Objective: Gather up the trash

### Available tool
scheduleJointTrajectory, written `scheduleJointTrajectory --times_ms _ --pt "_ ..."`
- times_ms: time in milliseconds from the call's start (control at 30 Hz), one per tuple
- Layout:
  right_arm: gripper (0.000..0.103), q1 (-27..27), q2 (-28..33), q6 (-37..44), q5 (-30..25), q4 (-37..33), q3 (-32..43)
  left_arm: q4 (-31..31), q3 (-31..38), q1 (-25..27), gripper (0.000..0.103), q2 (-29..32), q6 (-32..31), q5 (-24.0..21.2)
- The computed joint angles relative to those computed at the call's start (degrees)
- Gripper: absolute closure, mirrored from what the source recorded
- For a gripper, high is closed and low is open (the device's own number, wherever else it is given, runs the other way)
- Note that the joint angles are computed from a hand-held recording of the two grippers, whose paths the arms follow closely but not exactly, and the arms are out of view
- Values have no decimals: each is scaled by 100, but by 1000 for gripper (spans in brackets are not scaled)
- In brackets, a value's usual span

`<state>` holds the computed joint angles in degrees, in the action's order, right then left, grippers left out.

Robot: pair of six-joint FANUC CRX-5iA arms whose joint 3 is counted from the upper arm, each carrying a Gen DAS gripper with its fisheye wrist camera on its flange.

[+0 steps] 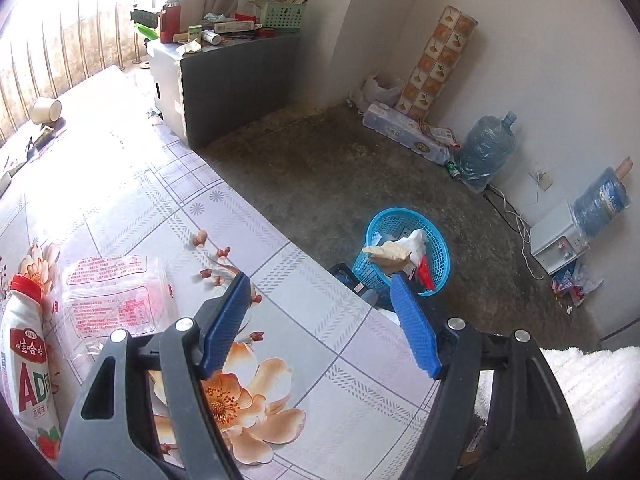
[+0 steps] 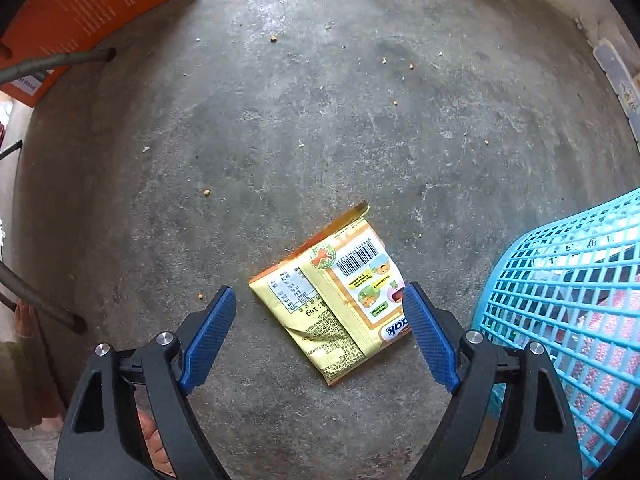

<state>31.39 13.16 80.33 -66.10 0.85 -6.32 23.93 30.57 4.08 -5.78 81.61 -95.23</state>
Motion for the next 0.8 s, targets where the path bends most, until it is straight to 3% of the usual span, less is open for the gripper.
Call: scheduleJointTrajectory --times_ms 233,433,600,800 --pt "21 -185 303 -202 -212 -193 128 136 -231 202 35 -92 -116 -11" --pt "41 -350 395 -459 -270 -351 114 292 -318 345 35 -134 -98 19" --pt "69 -426 405 -528 -338 -386 201 295 -400 393 35 -219 -69 33" --pt "87 -299 284 -543 -498 -335 160 396 -558 484 35 -359 -79 104"
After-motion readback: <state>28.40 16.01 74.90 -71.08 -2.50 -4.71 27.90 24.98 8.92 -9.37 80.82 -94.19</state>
